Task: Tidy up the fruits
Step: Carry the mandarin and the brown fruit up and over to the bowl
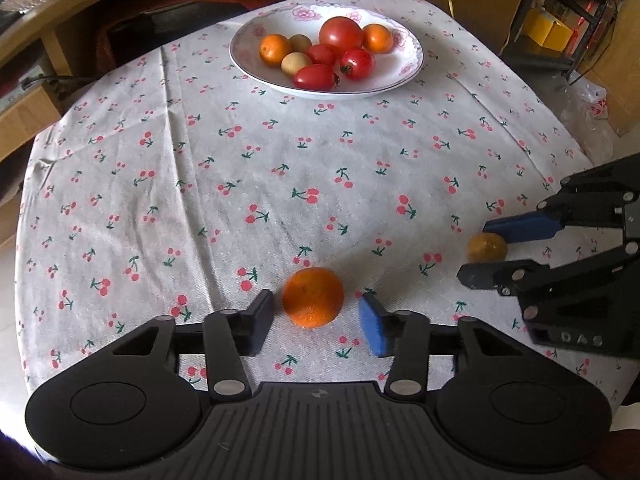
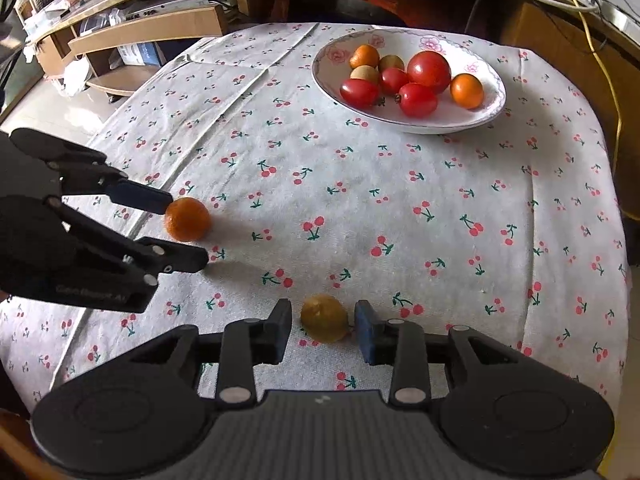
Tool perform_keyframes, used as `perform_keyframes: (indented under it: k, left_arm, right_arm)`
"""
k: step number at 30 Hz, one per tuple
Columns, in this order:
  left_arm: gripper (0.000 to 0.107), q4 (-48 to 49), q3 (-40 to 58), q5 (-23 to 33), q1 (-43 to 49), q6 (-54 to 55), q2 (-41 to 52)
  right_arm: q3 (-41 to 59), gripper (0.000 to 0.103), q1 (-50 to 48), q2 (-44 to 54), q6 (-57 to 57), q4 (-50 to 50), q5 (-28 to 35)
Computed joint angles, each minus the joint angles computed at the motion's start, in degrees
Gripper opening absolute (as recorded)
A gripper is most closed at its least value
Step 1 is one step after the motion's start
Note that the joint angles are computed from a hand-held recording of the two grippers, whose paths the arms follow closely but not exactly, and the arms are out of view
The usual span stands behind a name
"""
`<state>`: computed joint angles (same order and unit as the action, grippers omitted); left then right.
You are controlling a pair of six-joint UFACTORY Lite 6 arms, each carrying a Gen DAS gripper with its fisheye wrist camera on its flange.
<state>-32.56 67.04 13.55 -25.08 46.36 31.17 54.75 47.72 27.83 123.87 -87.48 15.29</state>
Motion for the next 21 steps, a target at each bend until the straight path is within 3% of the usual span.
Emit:
perform_keyframes:
  k: [8, 21]
  left_arm:
    - [0.035, 0.44, -0.84, 1.65, 0.29, 0.32, -1.06]
    - [0.041, -1.95, 0.44, 0.30, 0.21, 1.97, 0.36]
  right_arm:
    - [0.06, 0.024, -0.34, -0.09, -1.99, 2.09, -0.32]
    - [1.14, 0.024, -0.10, 0.42, -1.77, 1.74, 0.17]
